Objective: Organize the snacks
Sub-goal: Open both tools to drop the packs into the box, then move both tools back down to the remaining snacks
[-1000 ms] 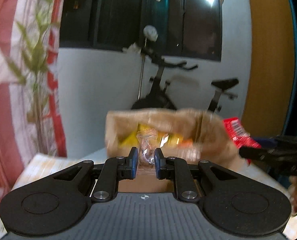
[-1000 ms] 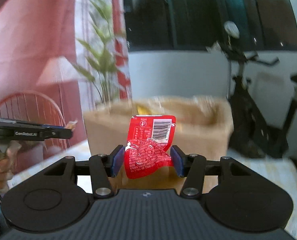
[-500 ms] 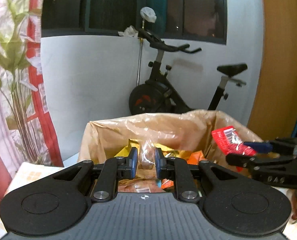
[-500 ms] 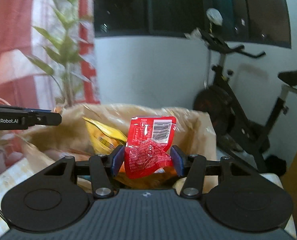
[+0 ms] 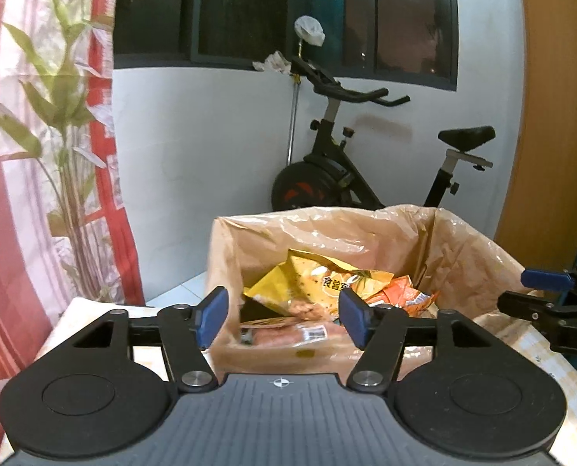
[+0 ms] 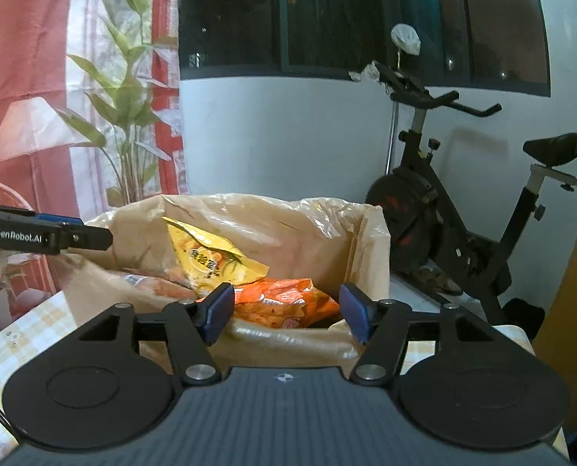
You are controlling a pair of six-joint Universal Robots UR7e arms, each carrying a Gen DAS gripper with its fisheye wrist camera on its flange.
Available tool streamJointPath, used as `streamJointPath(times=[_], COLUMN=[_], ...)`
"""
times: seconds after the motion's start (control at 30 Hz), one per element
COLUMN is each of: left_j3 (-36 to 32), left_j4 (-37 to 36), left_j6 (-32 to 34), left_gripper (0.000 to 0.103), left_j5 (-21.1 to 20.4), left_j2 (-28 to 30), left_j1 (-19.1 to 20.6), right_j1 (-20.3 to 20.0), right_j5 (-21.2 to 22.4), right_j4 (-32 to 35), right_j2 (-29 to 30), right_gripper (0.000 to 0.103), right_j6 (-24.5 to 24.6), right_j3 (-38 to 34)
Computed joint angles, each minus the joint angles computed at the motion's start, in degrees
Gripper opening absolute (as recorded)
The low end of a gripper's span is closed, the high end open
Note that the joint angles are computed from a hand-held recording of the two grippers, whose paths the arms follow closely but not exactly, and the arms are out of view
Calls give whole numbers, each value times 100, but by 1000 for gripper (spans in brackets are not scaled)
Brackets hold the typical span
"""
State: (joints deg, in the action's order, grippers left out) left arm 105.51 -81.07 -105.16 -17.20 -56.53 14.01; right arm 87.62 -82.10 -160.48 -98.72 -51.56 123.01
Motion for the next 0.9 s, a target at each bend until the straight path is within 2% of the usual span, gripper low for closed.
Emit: streamJointPath(times=[0.27, 0.47, 0.53, 0.73, 0.9], left_j3=[-11, 159, 273, 735, 991], left_j4=[1398, 1940, 1907, 1199, 858], left_j6=[-1467, -2455, -2627, -2699, -2742], left_gripper=[71, 71, 71, 71, 71], left_j5=[-468, -851, -1033, -1701, -1977], left_j2=[-67, -9, 18, 0, 10], left_j1=[-545, -938, -1019, -1080, -1093], right_j1=[-219, -444, -523, -759, -1003], right_j5=[462, 592, 565, 390, 355], right_j4=[271, 499, 514, 547, 487], right_j2=[-570, -888, -948, -1040, -1044], right_gripper=[63, 63, 63, 63, 63], right_j6=[-66, -222, -313, -542, -761], right_j3=[305, 577, 684, 977, 1197])
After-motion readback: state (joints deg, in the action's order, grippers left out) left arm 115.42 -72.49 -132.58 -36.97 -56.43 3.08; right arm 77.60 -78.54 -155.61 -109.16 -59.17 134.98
